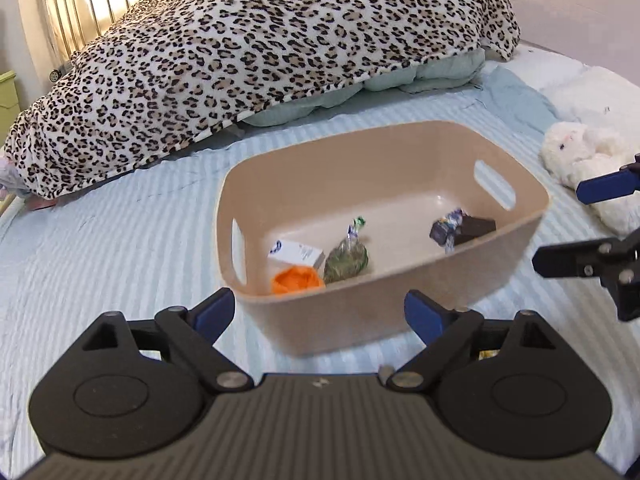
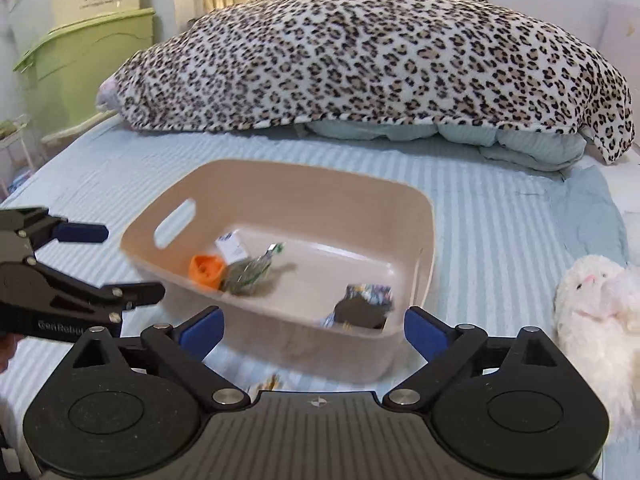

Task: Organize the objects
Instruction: 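Grasp the wooden sticks with the left tool while the right tool grasps the floral scrunchie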

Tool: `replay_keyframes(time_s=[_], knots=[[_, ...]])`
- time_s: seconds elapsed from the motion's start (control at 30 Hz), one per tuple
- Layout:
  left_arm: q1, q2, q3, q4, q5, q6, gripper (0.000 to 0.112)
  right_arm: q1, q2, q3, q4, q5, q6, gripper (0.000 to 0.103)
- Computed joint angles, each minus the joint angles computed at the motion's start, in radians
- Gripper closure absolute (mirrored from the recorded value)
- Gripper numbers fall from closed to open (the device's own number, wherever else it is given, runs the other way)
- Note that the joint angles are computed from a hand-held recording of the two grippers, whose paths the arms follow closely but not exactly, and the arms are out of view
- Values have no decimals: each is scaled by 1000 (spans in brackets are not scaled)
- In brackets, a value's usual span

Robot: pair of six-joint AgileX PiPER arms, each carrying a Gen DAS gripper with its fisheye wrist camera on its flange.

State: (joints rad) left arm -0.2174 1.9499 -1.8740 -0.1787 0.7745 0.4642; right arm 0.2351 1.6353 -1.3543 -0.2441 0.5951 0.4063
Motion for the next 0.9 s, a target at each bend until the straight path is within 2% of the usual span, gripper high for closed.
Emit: replay_keyframes(time_s=[0.23, 0.37, 0.53, 0.9], knots=[[15, -63, 149, 2, -2, 6, 20, 68, -61, 163, -39, -25, 93, 2], [13, -40, 163, 20, 39, -2, 20, 79, -55, 222, -25, -32, 104, 2], [6, 25, 144, 32, 90, -21, 20, 79, -4, 237, 21, -29, 57, 2], [10, 114, 124, -5, 66, -19, 20, 94, 120, 201, -2, -65, 6, 2]])
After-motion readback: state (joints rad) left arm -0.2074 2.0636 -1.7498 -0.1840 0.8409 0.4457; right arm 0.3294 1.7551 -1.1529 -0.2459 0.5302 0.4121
